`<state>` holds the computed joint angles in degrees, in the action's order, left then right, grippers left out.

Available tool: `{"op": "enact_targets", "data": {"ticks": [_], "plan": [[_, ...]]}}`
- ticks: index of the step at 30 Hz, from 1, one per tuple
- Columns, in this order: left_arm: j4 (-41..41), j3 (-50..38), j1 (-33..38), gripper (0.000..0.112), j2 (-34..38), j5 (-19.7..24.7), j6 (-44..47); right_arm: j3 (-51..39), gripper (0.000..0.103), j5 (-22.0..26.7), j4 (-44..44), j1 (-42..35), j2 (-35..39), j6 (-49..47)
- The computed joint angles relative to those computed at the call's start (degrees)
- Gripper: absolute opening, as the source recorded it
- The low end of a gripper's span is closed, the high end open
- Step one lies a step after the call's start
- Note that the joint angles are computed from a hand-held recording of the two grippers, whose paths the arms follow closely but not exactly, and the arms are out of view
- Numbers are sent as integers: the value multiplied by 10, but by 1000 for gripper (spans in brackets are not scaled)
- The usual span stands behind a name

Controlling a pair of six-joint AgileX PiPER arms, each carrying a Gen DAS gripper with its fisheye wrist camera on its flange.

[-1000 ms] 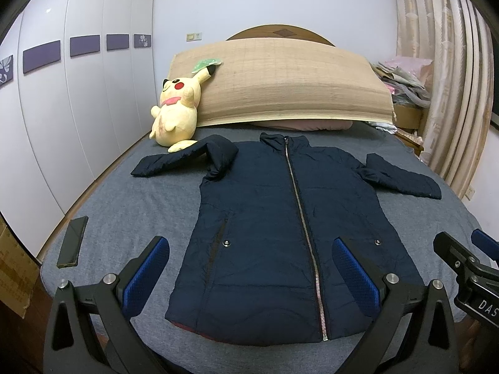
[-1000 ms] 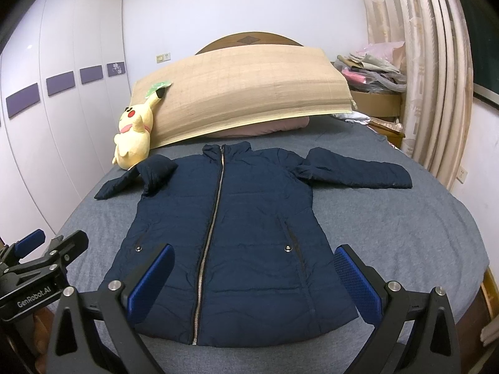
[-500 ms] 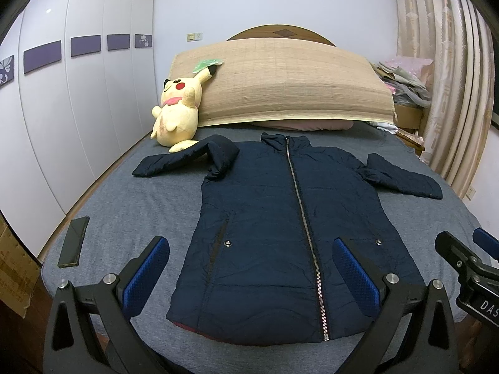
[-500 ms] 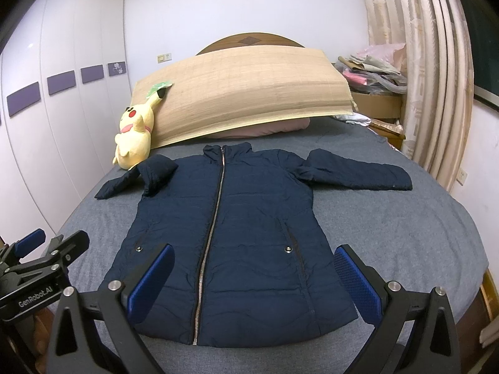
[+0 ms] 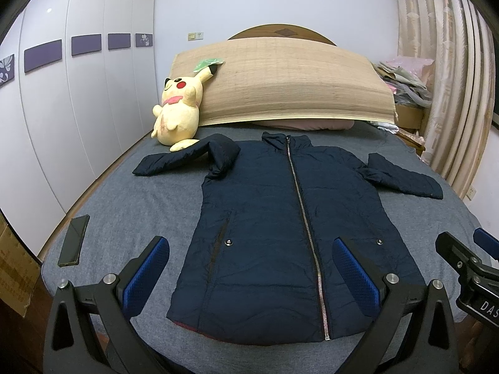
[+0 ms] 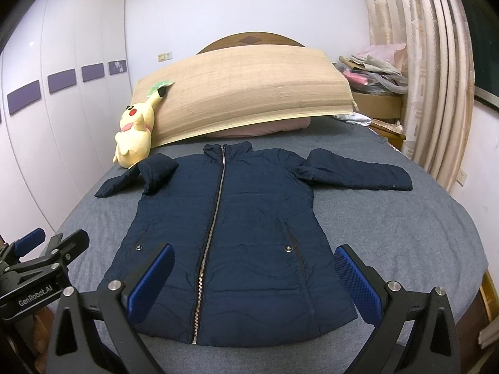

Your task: Fold large clothes

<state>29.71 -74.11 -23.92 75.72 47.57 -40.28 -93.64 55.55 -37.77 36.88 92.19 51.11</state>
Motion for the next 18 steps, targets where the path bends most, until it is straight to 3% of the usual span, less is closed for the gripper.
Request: {"op": "enact_targets", "data": {"ticks": [18], "plan": [[-4,1,6,103,1,-4,6,-4,103,3,-2,3,3,0]]}}
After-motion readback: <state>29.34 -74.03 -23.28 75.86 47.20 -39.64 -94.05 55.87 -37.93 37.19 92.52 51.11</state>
